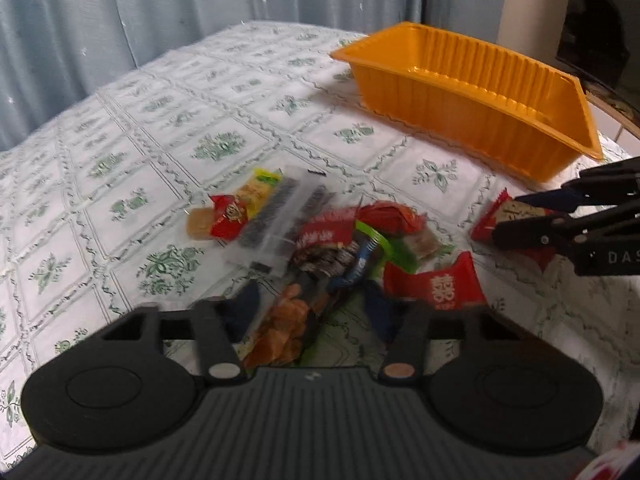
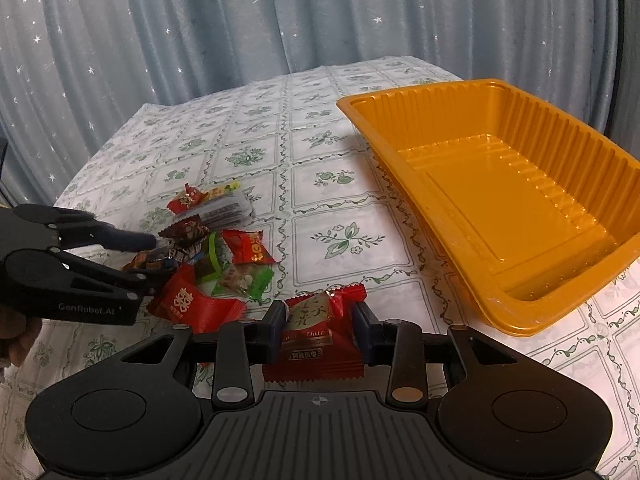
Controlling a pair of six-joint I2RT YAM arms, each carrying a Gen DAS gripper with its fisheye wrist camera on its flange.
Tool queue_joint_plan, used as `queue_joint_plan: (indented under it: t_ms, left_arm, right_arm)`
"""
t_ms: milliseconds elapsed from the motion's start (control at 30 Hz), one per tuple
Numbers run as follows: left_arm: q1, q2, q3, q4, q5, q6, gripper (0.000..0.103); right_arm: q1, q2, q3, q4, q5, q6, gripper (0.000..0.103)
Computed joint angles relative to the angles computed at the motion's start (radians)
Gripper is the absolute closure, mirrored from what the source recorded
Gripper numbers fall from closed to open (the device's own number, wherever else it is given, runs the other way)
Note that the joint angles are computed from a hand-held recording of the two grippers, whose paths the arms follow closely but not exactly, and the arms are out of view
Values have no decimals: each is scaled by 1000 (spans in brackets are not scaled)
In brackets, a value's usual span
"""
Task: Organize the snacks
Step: 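Grasp the green-capped tube snack with the left tool while the right holds its packet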
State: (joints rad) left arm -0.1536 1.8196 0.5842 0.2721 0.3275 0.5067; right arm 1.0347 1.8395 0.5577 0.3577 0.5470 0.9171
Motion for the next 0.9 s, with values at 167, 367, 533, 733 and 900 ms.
queue_joint_plan:
  t_ms: [167, 367, 533, 733, 900]
  left_arm:
    - [0, -55, -33, -38, -24, -69, 73]
    - [-79, -237, -206, -35, -192, -304, 76]
    - [-184, -314, -327, 45, -304, -443, 75]
    - [-208, -239, -338, 184, -344, -440, 70]
    - [-228, -252, -325, 141, -360, -472, 77]
  right_arm:
    - [3, -10, -4, -4, 6, 8, 66]
    - [32, -46, -21, -31, 19, 32, 66]
    - [70, -73, -39, -55, 36, 65, 66]
    - [94, -90, -52, -71, 49, 91, 66]
    - [92, -109, -66, -67, 53, 94, 66]
